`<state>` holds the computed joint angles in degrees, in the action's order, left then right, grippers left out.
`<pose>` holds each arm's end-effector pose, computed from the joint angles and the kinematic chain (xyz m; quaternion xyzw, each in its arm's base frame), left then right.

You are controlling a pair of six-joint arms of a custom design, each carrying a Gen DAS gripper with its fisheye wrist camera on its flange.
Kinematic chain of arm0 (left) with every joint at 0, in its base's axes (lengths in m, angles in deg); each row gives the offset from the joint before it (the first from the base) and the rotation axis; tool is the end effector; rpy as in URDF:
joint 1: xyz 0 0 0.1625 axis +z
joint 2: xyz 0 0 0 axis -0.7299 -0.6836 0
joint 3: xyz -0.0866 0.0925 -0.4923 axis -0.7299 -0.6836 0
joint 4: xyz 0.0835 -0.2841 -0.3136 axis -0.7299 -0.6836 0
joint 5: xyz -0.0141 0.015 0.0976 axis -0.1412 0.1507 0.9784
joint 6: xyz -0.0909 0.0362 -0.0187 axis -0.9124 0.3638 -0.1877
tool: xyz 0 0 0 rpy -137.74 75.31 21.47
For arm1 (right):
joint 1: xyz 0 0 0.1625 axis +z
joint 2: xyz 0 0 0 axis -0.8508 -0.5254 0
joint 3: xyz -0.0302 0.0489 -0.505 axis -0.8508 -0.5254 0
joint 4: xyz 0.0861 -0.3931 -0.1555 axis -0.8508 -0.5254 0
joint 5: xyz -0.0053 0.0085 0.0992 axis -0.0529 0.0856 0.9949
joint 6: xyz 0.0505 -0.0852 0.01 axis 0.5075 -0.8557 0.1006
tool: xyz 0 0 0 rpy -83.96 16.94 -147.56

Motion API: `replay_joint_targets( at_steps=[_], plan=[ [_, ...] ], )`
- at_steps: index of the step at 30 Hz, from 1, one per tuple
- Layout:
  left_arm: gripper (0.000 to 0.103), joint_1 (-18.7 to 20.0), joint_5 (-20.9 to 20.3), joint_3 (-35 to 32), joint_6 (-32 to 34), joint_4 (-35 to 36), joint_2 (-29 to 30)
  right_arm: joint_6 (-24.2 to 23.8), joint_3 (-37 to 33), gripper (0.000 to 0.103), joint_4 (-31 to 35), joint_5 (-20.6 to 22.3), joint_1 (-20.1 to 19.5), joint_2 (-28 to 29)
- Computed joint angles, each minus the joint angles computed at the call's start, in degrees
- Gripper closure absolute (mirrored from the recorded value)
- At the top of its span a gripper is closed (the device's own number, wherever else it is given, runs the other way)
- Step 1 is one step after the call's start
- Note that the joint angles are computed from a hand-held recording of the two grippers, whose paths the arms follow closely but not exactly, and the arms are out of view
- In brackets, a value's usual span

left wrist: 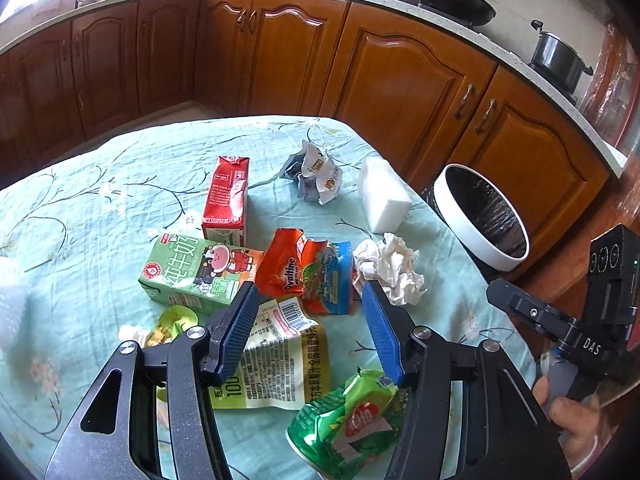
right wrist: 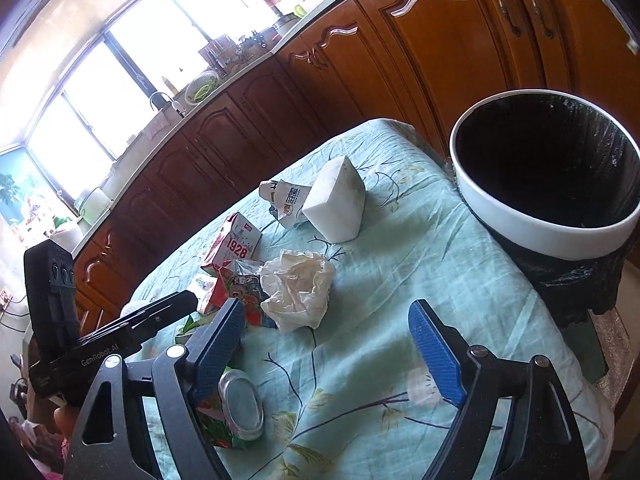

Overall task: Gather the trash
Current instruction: 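Grasp the orange-blue snack wrapper with the left tool while the right tool grasps white tissue, then carry both items to the bin and open both tools to drop them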

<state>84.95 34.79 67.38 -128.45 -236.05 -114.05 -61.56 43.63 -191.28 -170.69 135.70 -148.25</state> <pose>-0.2939 -0.5086 0.0221 -0.0153 0.8683 -0.3981 0.2956 0.0152 -0.6086 0.2358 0.2831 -0.9404 0.1871 0.0210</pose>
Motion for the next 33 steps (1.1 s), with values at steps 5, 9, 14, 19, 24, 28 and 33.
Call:
replay_joint_targets(
  at_steps=[5,9,14,19,24,28,33],
  plan=[
    [0.049,1.47,-0.66,-1.42,3.91,-0.52,0.17,1.26,-1.98,0.043,0.05,-2.07,1.57,2.90],
    [0.049,2.58,-1.12,-2.73,7.62,-1.09,0.71,2.13,-3.88,0.046,1.95,-3.22,2.36,5.05],
    [0.062,4.58,-3.06,-4.74,9.78,0.60,1.69,2.55,-5.63,0.069,5.64,-2.88,2.22,6.61],
    [0.092,6.17,-5.78,-6.60,11.18,1.99,2.49,1.69,-4.22,0.101,4.76,-1.87,2.12,4.53],
    [0.098,5.90,-6.27,-6.32,13.14,-1.52,2.63,1.86,-3.89,0.103,5.00,-0.20,1.11,2.02],
    [0.099,5.03,-5.69,-5.99,13.76,-2.89,2.44,1.12,-3.40,0.103,3.90,0.30,0.76,0.89],
    [0.099,3.74,-4.09,-5.12,12.40,-2.84,1.58,2.75,-4.71,0.063,6.70,0.99,0.71,1.91]
  ],
)
